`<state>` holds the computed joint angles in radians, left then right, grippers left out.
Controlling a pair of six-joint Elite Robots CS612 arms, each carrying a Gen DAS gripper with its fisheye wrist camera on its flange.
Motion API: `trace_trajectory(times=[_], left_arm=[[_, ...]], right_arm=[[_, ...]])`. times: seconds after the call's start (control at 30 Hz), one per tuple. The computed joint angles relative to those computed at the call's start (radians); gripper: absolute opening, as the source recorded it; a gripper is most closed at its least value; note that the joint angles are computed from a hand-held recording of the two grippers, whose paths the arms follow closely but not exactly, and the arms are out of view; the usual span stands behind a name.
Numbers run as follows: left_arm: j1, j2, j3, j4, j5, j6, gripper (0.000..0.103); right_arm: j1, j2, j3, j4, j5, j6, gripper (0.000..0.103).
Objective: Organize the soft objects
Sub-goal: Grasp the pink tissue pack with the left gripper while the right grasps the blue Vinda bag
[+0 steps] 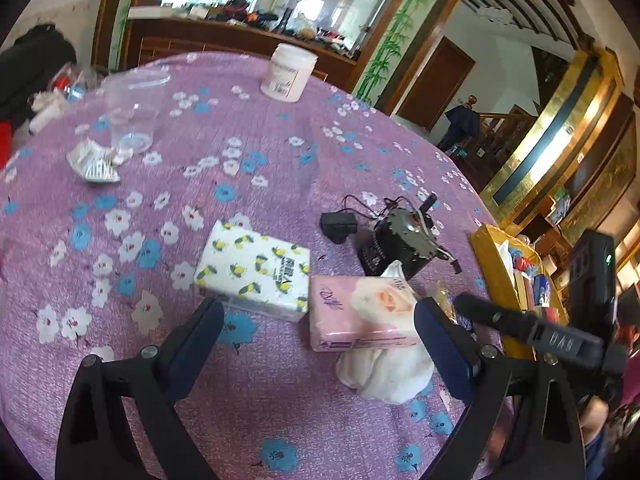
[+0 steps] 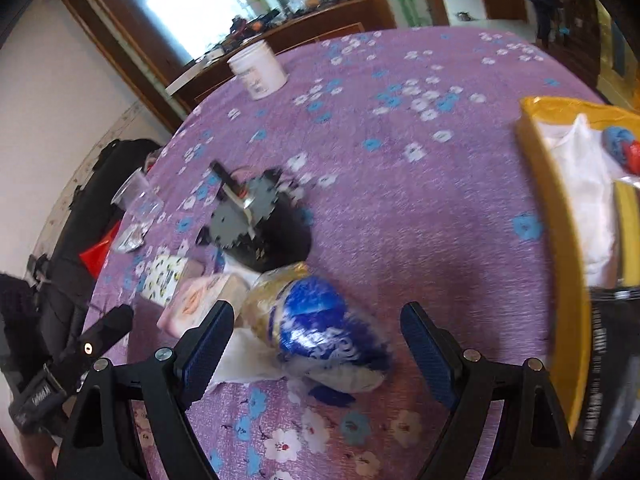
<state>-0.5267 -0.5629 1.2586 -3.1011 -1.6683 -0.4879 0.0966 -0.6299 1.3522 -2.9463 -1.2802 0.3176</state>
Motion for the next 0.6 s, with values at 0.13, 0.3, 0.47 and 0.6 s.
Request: trace_trajectory(times=[0.13,0.3,0.47,0.6], left_arm=[[0.003,0.004,-0.009,0.025,-0.003,-0.016,0.095],[-0.003,0.007,-0.017,0.038,0.002,0.012,0.095],[-0.013,0.012,-0.024,0.028,-0.026,0.088,0.095],[-0.041,0.016,-0.043,0.099,0.049,0.176,0.095]], right_arm=[[0.01,-0.003,0.017,-0.029,0.042,-0.111,0.085],[0.015,-0.003,0.03,-0.044,0.012,-0.155,0.048],[0.011,-0.015,0.064,-0.137,-0.011,-0.118,0.048],[0.018,-0.027,0.072,-0.131,-0.078,-0.124,0.047]])
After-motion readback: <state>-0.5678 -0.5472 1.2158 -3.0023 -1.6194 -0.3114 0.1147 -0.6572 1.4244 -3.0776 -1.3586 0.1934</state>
